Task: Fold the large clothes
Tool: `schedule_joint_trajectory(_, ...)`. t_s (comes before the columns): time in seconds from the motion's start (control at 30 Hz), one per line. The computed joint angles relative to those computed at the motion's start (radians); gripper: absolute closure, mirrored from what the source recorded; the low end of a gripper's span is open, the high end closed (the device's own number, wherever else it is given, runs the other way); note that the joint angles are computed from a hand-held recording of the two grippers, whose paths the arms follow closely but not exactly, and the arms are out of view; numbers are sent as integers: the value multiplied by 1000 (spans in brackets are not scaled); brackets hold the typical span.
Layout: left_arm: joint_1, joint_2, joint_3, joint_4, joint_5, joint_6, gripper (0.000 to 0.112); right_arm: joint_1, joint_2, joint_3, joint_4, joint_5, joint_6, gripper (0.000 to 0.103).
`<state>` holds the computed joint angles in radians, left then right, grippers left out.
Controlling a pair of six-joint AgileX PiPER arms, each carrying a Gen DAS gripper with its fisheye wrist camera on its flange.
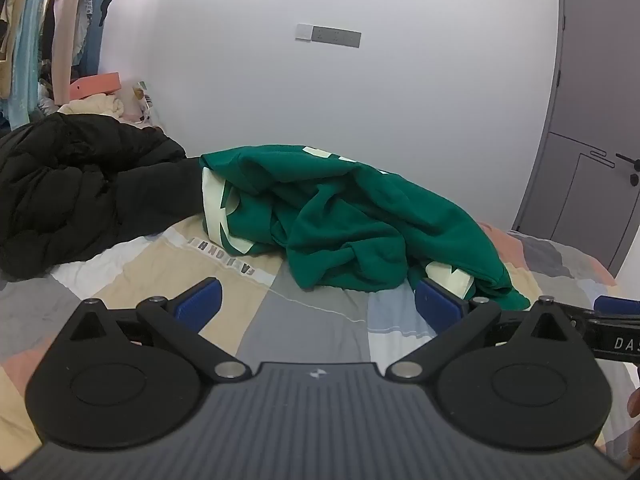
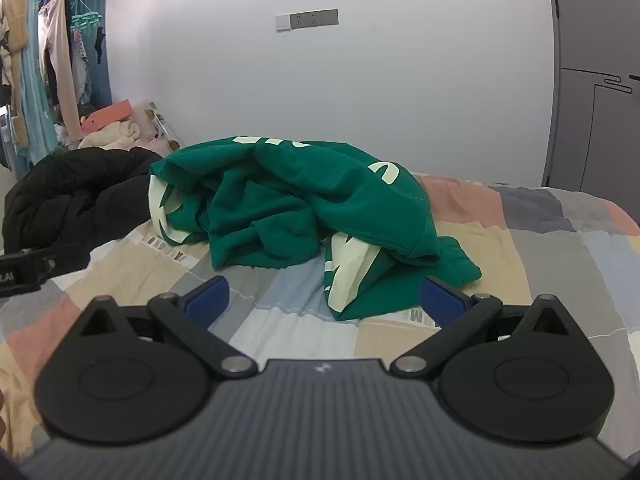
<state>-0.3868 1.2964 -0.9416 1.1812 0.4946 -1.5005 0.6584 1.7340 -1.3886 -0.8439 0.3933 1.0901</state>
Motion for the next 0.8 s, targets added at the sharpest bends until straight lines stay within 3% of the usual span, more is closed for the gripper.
schedule_joint_trajectory(0.33, 2, 28, -22, -7, -4, -3, 9, 1, -15, 37, -63, -21, 52, 0)
schedule_joint_trajectory(0.5, -2, 19, -48, -100, 31, 76, 9, -2, -11, 31, -42, -20, 32, 0)
schedule_joint_trajectory(0.53, 15, 15, -18, -53, 3, 41, 9, -4, -11, 31, -29, -24, 20, 0)
schedule_joint_trajectory(0.73, 5, 27, 18, 182, 12, -129, 9, -6, -13, 40, -31, -39, 19, 0)
schedule_joint_trajectory(0.8, 2, 19, 28, 189, 23, -118, 9, -9, -12, 44, -6, -45, 0, 0)
